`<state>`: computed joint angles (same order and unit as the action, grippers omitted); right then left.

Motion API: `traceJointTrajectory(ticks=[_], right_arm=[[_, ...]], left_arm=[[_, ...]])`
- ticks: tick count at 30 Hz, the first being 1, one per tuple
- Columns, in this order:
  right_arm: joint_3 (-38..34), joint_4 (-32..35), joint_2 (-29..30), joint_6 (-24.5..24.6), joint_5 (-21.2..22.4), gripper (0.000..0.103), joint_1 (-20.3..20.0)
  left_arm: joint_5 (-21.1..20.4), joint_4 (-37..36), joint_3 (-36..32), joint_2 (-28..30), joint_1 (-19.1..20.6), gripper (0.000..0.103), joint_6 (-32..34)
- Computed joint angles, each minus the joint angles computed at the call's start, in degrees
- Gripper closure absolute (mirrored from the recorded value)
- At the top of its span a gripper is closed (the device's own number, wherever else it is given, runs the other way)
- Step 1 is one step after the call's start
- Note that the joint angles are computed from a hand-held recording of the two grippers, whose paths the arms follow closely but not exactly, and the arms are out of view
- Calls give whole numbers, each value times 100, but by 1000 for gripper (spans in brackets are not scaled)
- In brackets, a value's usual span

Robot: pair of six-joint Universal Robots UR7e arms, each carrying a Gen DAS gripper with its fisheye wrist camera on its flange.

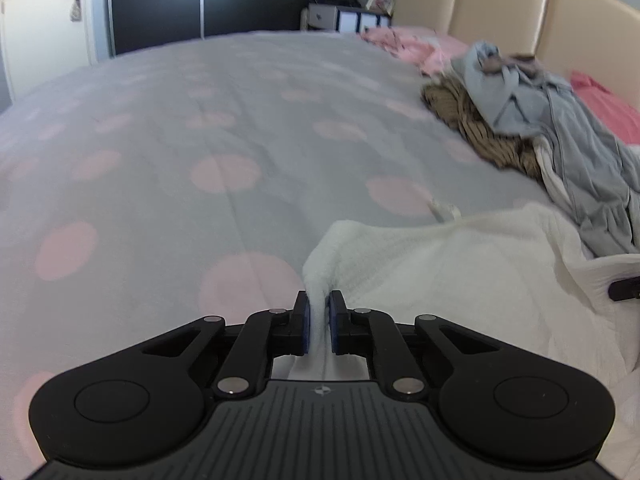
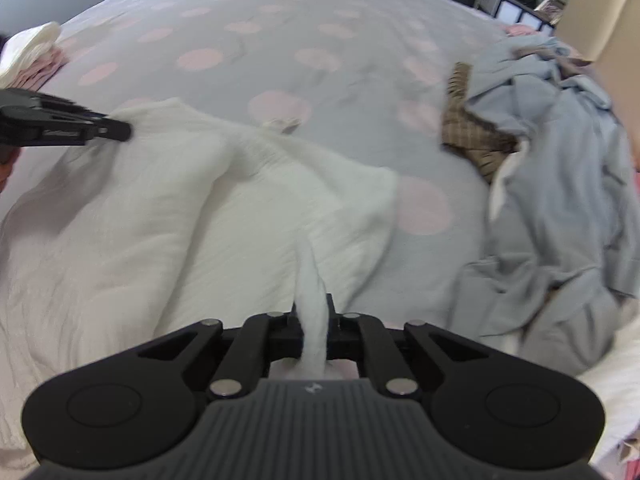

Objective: Fold clothes
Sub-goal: 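Grasp the shirt edge with the left gripper while the right gripper grasps another edge, then lift the white shirt high with both grippers and shake it out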

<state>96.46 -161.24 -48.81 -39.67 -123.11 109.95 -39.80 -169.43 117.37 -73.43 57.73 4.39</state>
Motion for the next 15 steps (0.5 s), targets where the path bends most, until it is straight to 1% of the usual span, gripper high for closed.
traceJointTrajectory(ticks=[3,6,8,12,14,15], right_arm=[[88,-656,-34,-281,-318,98,75],[191,-1077,-175,-192,-362,98,105],[275,-1342,-293,-182,-318,98,161],[500,-2188,-529,-519,-41,98,438],[539,-2559,-642,-667,125,98,619],[539,-2732,-696,-731,209,98,722]], left_arm=[[416,-196,96,-255,-274,96,140],[807,-342,240,-621,-612,96,306],[1100,-405,343,-894,-890,96,411],[1726,-621,451,-1429,-1545,96,806],[2034,-833,406,-1642,-1923,96,1163],[2193,-1037,366,-1713,-2128,96,1455]])
